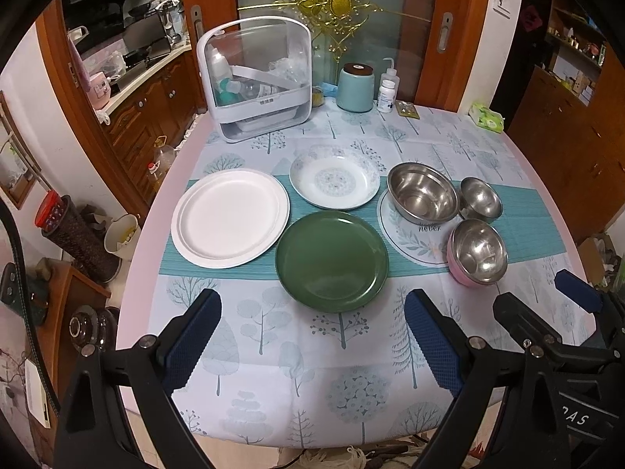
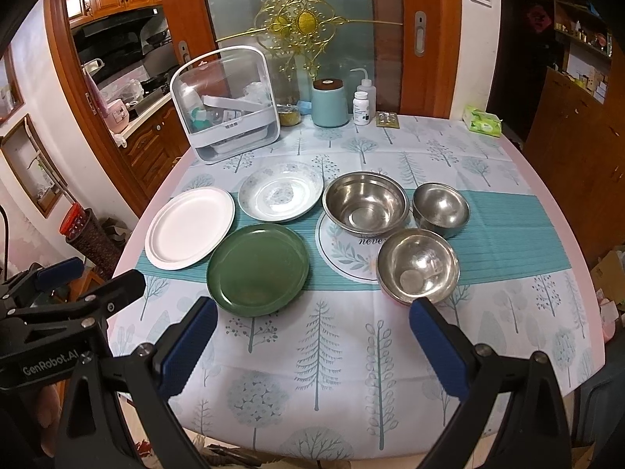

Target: Organize plates and bowls

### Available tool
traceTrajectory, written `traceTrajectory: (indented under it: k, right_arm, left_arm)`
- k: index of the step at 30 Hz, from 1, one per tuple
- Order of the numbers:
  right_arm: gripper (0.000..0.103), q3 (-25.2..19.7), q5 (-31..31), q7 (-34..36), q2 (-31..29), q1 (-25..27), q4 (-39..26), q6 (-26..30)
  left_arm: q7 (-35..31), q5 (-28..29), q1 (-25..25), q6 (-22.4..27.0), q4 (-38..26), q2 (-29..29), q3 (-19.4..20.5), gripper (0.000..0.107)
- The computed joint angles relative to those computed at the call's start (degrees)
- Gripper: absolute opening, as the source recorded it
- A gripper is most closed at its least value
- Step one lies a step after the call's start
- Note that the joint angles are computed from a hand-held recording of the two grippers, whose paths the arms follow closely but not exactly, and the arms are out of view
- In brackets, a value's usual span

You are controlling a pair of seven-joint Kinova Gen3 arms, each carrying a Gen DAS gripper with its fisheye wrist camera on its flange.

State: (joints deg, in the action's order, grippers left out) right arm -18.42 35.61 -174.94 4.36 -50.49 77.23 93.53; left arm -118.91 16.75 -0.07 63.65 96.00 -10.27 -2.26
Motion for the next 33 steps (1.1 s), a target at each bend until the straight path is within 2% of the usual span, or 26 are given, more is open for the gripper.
traceTrajectory:
  k: [2,5,11,21,33]
  right_arm:
    - [0.099,-0.66,-1.42,1.35,-1.59,2.77,2.3,-1.81]
    - [0.099,-5.2,-0.81,2.14,-2.09,7.51,3.5,-3.36]
    - [0.099,-5.52,-2.09,4.93,-3.57,10.49,5.65,-7.3]
    - [0.099,-6.01,-4.21,9.02,-5.19,14.13,7.6,-11.69]
    - [0.099,-7.04,-4.77,9.42,-5.87,15.77,8.06,-12.45]
  left_arm:
    - [1.07,-0.5,-0.01,-0.88,0.16,-0.44,0.49,0.094]
    - [2.82,-0.54,0.19,-1.72,0.1,-0.58,0.79,0.094]
    - [7.45,-3.44,0.91,-3.13,0.15,-0.84,2.58,0.094]
    - [12.42,-6.84,2.2,-3.53,0.01,-1.04,3.51,0.094]
    - [13.52,-8.03,3.09,-3.14,-0.23,-1.03,3.7,0.094]
